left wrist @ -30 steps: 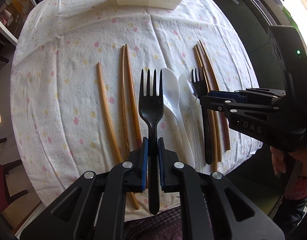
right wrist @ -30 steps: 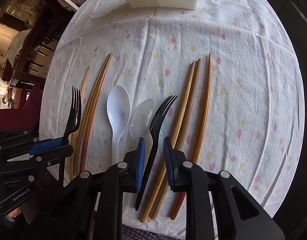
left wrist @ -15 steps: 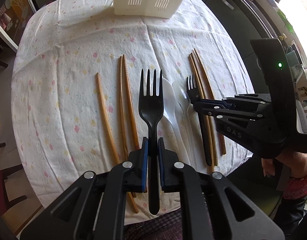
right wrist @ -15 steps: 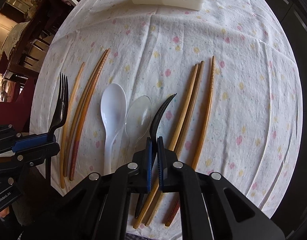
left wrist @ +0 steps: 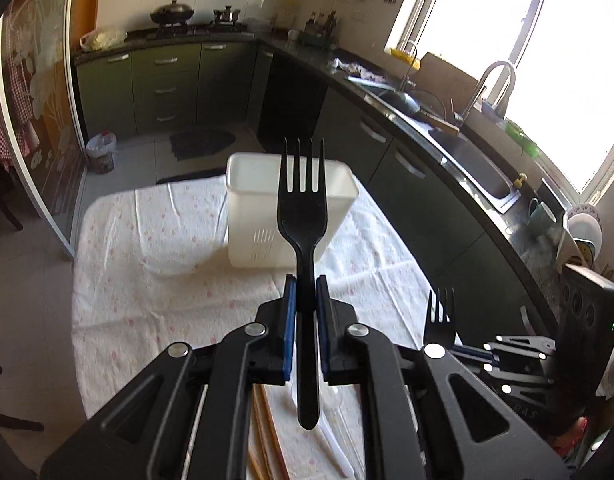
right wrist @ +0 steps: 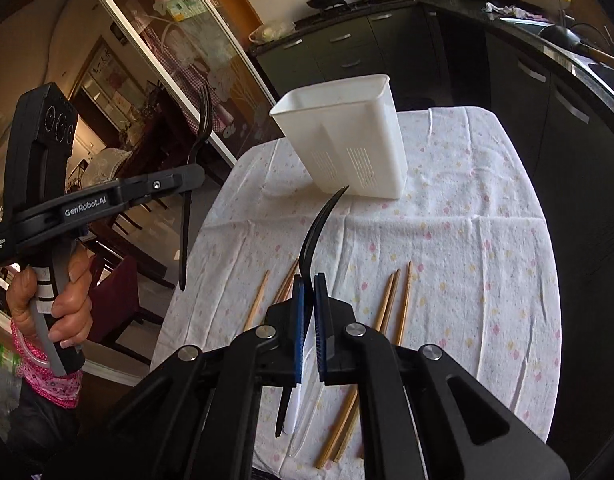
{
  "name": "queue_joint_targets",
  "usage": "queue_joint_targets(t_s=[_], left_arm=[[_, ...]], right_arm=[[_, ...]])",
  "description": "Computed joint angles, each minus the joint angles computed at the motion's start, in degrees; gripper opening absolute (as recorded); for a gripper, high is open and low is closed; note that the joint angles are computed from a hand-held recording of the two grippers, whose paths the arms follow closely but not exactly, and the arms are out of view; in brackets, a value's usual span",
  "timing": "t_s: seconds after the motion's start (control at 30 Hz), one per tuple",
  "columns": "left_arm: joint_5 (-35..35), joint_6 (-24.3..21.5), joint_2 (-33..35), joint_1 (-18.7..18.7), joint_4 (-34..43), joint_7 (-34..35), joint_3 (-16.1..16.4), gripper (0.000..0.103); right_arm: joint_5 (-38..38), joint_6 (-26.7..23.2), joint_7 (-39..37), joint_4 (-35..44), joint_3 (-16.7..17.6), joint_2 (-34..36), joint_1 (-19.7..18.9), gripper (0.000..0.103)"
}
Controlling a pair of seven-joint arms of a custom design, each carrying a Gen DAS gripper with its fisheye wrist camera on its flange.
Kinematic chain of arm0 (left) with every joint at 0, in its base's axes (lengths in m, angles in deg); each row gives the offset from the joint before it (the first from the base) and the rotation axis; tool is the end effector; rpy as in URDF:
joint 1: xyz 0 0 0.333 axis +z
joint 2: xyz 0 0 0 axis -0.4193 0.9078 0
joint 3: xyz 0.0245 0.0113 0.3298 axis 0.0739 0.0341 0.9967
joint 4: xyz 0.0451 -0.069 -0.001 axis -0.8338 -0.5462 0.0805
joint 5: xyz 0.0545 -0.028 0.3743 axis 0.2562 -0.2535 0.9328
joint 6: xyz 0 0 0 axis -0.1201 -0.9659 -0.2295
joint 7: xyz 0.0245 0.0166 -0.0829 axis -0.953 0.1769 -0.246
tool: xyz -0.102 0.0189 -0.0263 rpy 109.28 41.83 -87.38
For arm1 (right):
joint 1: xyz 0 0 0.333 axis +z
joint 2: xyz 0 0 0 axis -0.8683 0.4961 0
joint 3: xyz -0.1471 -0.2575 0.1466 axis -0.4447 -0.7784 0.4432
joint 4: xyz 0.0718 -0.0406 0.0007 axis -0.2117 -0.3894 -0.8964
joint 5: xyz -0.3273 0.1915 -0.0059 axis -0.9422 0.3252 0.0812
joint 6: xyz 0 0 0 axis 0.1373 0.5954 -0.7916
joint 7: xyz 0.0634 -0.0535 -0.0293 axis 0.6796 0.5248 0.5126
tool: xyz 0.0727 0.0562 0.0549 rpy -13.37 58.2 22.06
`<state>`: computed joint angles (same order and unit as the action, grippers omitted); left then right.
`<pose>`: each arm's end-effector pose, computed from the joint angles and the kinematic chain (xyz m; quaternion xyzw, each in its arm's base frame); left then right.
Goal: Organize utensils
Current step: 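Carry both black forks to the white caddy and drop them in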
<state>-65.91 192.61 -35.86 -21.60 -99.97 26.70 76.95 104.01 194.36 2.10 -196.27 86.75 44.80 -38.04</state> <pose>0.4056 -0.0262 0.7356 -0.6871 0.6121 -0.3397 0.1946 0.4487 0.1731 0.6553 -0.7919 0.4554 0.0218 0.4063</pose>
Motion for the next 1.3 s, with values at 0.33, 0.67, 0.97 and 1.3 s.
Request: queue_joint_targets(t_s=[0.33, 0.67, 0.97, 1.3], left_arm=[[8.5, 36.9, 17.0, 6.0, 6.5, -3.4, -5.7, 0.010], [20.2, 47.6, 20.2, 12.2, -1.6, -14.5, -10.3, 0.010], [22.7, 50.9, 17.3, 21.1, -6.1, -16.8, -17.9, 0.021], [9.2, 50.0, 2.8, 4.6, -17.0, -8.8, -3.1, 0.027]], right_arm=[[7.2, 8.5, -5.0, -1.6, -2.0, -2.2, 1.4, 0.006], [12.1, 16.2, -8.2, 0.4, -1.5, 0.6, 2.3, 0.006], [14.6, 32.9, -11.2, 6.6, 1.5, 7.6, 5.1, 0.006], [2.3, 51.3, -4.0, 26.6, 3.1, 26.7, 8.1, 0.006]])
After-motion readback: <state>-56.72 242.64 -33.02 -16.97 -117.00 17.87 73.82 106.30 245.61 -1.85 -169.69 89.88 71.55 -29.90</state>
